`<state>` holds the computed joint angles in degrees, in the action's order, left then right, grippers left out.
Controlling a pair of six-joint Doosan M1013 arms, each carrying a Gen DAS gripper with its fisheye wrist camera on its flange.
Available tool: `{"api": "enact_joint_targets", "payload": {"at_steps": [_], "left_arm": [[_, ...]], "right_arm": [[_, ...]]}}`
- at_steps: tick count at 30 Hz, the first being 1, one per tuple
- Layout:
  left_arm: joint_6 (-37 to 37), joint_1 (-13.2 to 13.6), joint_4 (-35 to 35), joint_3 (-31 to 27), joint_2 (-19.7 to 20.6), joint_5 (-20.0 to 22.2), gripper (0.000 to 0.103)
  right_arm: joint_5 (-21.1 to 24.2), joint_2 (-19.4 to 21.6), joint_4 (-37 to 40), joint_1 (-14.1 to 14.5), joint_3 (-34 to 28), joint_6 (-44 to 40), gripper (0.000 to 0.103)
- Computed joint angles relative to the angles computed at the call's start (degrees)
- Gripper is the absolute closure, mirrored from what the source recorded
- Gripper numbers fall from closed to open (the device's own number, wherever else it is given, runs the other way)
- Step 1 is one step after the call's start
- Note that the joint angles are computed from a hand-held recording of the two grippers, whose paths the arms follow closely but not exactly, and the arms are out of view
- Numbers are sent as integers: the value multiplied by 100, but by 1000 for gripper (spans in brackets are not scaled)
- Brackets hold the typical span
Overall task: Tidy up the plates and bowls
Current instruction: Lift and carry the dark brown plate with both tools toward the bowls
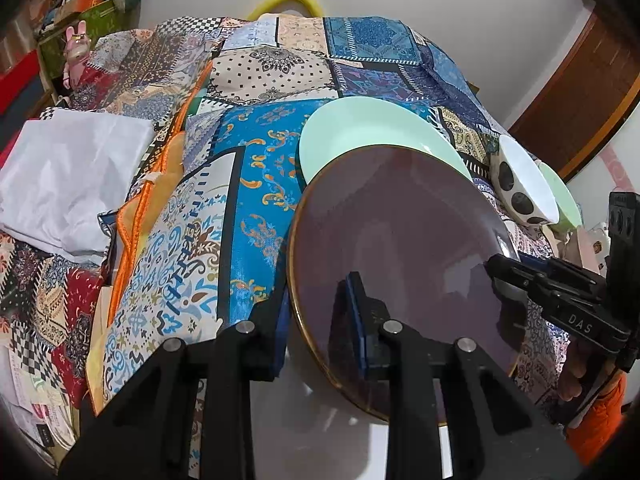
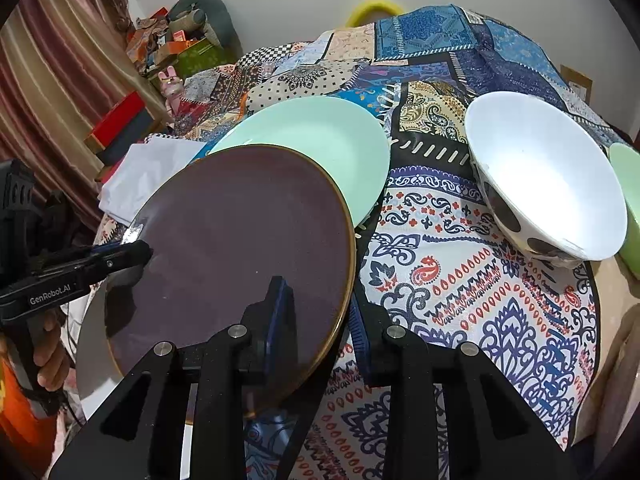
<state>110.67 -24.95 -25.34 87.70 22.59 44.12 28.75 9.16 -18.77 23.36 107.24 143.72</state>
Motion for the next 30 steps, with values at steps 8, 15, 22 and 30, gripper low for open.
{"api": "enact_joint_targets", "payload": {"at_steps": [8, 15, 22, 30], "left_arm": [[-209, 11, 65, 118, -110, 34, 77], [-186, -15, 11, 297, -295, -67, 77], [-132, -92, -25, 445, -472, -130, 77], [-152, -217, -21, 581, -668, -152, 77]], "right_arm": [[-41, -72, -153, 66, 63, 97, 76], [-137, -192, -430, 119, 172, 420, 77], [-118, -343, -758, 183, 288, 821, 77], [-65, -564, -1179, 288, 458, 1383, 78]]}}
